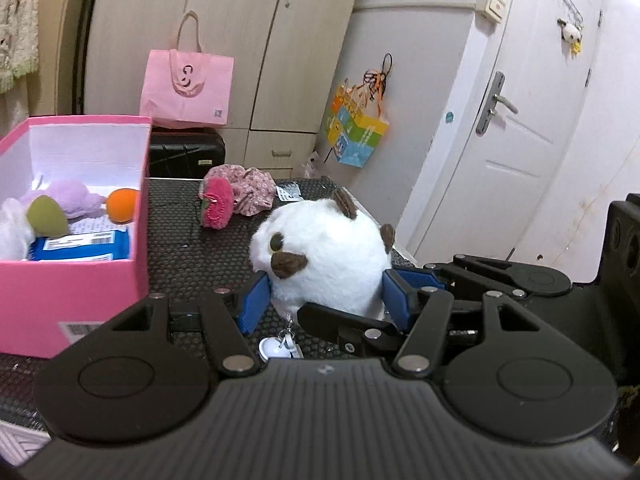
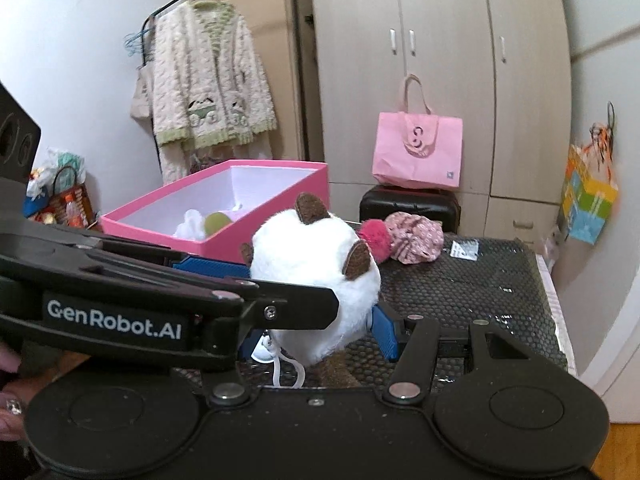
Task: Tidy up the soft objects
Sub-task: 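Carry the white plush in the left gripper over the pink box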
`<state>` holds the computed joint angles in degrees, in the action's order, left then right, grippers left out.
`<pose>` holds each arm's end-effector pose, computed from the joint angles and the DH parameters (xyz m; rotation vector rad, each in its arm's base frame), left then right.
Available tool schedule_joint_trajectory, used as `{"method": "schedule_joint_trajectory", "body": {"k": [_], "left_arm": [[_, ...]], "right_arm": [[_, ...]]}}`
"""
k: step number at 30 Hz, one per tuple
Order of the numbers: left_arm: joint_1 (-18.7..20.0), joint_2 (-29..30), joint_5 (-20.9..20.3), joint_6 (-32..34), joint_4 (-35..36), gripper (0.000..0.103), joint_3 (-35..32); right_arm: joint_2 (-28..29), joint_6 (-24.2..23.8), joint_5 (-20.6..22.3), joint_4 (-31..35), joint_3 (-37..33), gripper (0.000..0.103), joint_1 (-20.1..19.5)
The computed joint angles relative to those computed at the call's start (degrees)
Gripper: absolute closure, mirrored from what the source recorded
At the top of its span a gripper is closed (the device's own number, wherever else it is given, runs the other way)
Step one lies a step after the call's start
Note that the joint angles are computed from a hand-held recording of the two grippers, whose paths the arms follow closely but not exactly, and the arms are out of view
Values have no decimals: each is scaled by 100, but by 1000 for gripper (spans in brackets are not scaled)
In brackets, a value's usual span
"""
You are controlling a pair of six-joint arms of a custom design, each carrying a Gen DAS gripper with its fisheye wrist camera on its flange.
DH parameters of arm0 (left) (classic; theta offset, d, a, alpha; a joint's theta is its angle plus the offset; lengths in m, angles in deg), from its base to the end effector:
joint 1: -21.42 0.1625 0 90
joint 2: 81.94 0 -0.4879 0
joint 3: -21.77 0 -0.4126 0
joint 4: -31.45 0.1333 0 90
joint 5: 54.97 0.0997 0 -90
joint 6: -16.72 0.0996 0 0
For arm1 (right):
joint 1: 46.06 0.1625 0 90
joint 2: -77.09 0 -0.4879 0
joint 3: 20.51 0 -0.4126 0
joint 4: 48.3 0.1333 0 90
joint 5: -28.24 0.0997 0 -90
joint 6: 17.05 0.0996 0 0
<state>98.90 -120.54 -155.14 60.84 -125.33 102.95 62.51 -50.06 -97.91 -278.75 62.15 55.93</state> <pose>-0.0640 -0.8219 0.1392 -1.4780 -2.6217 0.6936 0.2252 -0.7016 -0.0268 0.3224 -2.0191 1.3120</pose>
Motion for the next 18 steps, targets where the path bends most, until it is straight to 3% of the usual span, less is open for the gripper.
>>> {"method": "schedule_joint_trajectory", "body": {"k": [8,13,18], "left_arm": [[37,-314,-92,150,-480,44,158],[33,-312,-89,201,-932,41,-8],[72,-109,-5,-227,-1043,41,-435]], "right_arm": [[122,-672,282,110,-386,42,225],[25,-427,823,750,-625,41,228],[159,-575,1188,1303,-1189,41,190]]}}
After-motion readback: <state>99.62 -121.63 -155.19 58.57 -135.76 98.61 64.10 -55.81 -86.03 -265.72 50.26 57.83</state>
